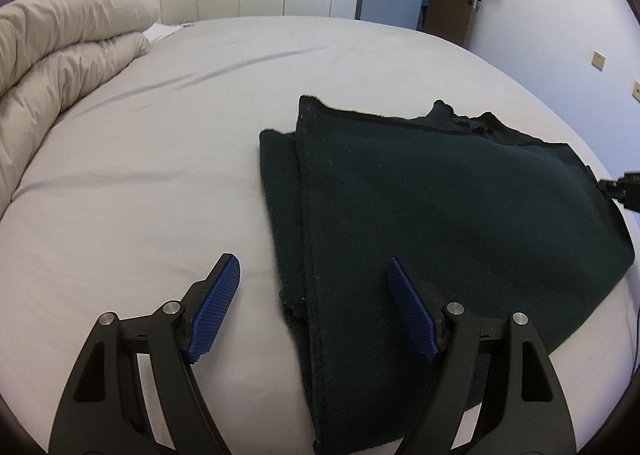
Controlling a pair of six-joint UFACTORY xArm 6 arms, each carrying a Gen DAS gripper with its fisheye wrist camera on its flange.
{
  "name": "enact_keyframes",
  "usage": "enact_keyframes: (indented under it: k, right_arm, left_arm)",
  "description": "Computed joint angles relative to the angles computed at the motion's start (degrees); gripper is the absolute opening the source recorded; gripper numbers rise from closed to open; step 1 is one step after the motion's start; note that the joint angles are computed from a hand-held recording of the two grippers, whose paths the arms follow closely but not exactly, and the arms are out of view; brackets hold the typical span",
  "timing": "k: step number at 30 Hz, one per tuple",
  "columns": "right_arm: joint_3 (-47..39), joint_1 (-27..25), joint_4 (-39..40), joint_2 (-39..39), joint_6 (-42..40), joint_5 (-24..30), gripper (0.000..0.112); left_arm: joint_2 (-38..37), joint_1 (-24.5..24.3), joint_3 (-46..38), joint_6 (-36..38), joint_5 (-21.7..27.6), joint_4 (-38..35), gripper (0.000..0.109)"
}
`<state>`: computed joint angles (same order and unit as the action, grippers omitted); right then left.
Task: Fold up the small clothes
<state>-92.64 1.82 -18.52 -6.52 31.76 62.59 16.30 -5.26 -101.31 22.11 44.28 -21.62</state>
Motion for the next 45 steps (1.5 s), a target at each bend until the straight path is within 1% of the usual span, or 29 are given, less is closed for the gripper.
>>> enact_keyframes:
  k: [5, 8, 9, 10, 12, 21, 27, 31, 33, 34, 35, 36, 37, 38, 39, 40, 41, 42, 44, 45]
  right_arm:
    - [1.5, 0.0, 2.9, -1.4, -3.0, 1.6, 0.022]
    - [1.9, 0.2, 4.8, -2.0, -4.7, 1.6, 0.022]
    - [1.8, 0.7, 4.6, -2.0, -5.3, 2.1, 0.018]
    - [1.6, 1.4, 3.3, -1.8, -5.6, 2.9, 0.010]
    - [1.6, 1.9, 1.6, -1.7, -5.2, 3.8, 0.007]
    - [11.5, -0.3, 2.0, -9.3, 1.2, -2.6, 0.005]
    - [14.1, -0.2, 1.3, -11.1, 3.1, -4.6, 0.005]
    - [16.4, -0.3, 0.4, -11.5, 2.6, -6.3, 0.005]
    - [16.0, 0.5, -1.6, -11.2, 2.1, -5.6, 0.004]
    - [14.5, 1.7, -3.7, -10.5, 2.4, -3.7, 0.008]
    - [11.9, 3.8, -7.1, -9.4, 4.1, 0.1, 0.016]
    - [10.0, 5.5, -10.2, -8.5, 6.0, 3.3, 0.038]
    - [7.9, 8.2, -15.2, -7.5, 9.4, 7.4, 0.051]
    - [7.4, 10.9, -19.7, -7.4, 12.1, 9.0, 0.051]
    - [7.6, 13.3, -22.2, -7.8, 13.4, 8.3, 0.051]
    - [8.0, 15.1, -22.9, -8.0, 14.1, 6.8, 0.051]
    - [8.7, 16.8, -22.4, -8.0, 14.6, 3.7, 0.051]
    - [9.3, 17.5, -21.2, -7.9, 14.3, 1.5, 0.051]
    - [11.0, 18.8, -14.7, -6.1, 9.3, -5.4, 0.051]
    - [11.5, 19.0, -12.8, -5.2, 7.7, -6.7, 0.051]
  left_arm:
    - [0.7, 0.4, -0.7, -0.4, 0.6, -0.7, 0.076]
    - [0.8, 0.4, -0.7, -0.3, 0.3, -0.8, 0.076]
    - [0.8, 0.4, -0.7, -0.4, 0.5, -0.7, 0.076]
    - [0.8, 0.4, -0.8, -0.3, 0.6, -0.8, 0.076]
    - [1.0, 0.5, -1.1, -0.5, 1.0, -0.7, 0.076]
    - [2.3, 0.8, -2.7, -0.5, 2.7, -0.9, 0.076]
    - [1.9, 0.7, -1.7, -0.1, 1.6, -0.7, 0.076]
    - [2.0, 0.5, -1.5, -0.3, 1.5, -0.1, 0.076]
    - [1.5, 0.4, -0.8, -0.3, 0.8, 0.0, 0.076]
    - [1.3, 0.4, -0.5, -0.4, 0.6, 0.0, 0.076]
    - [1.3, 0.4, -0.3, -0.6, 0.5, 0.0, 0.076]
    - [1.2, 0.5, -0.1, -0.6, 0.4, -0.2, 0.076]
    - [1.3, 0.5, 0.0, -0.5, 0.4, -0.6, 0.077]
    - [1.5, 0.6, -0.2, -0.6, 0.6, -0.9, 0.077]
    - [1.9, 0.7, -0.6, -0.7, 1.0, -1.3, 0.078]
    - [2.2, 0.9, -1.0, -0.8, 1.3, -1.7, 0.078]
    - [2.3, 1.0, -1.1, -0.8, 1.5, -2.0, 0.079]
    - [2.3, 1.0, -1.1, -0.8, 1.5, -2.0, 0.079]
    - [2.1, 0.9, -0.9, -1.2, 1.4, -1.2, 0.080]
    - [2.1, 0.8, -0.8, -1.5, 1.2, -0.5, 0.080]
